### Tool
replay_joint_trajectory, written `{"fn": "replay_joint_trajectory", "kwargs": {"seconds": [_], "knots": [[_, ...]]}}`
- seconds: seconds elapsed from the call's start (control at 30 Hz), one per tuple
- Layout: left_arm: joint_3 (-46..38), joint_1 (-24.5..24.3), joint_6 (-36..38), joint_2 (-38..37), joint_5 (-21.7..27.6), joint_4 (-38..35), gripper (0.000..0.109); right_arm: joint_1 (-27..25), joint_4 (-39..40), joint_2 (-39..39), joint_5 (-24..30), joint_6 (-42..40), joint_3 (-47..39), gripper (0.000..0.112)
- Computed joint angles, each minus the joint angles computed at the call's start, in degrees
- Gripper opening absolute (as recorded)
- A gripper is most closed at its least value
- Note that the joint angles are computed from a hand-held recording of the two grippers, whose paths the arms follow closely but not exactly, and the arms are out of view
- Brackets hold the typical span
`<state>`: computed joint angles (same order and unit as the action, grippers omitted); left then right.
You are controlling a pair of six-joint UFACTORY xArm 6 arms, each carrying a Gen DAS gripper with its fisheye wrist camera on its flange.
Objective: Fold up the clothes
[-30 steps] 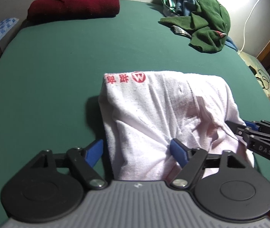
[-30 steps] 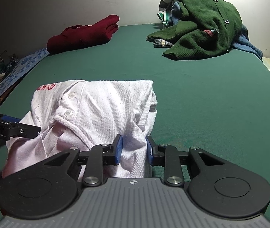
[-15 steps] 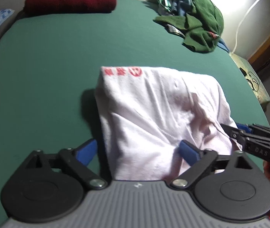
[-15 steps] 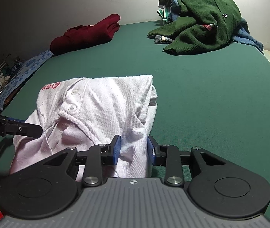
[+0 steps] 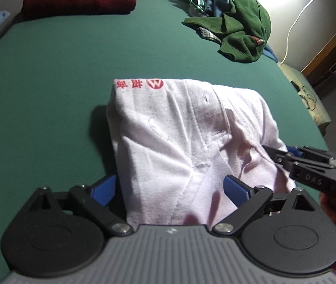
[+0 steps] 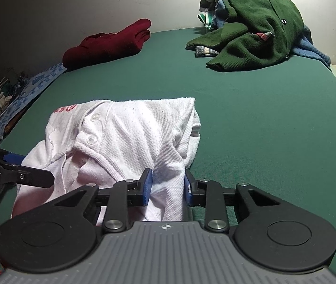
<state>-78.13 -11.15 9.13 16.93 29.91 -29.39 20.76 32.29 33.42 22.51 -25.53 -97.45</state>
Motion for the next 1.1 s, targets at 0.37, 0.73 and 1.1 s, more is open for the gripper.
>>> {"fn": "replay_joint_trajectory", "kwargs": {"seconds": [0.37, 0.73, 1.1], "knots": [[1.6, 0.8, 2.2, -0.8, -1.7, -5.7, 0.064, 0.7, -0.3, -0.8, -3.4, 0.6, 2.2, 0.028], [1.3, 1.7, 7.1, -0.9, 0.9, -14.6, 0.076, 0.1, 0.6, -0.5, -0.2, 1.7, 0.7, 0.023], [-1.0, 1.4, 5.9, 0.8, 1.0, -14.2, 0.078, 0.0, -1.2, 1.0, 2.0, 3.8, -2.1, 0.027]]}}
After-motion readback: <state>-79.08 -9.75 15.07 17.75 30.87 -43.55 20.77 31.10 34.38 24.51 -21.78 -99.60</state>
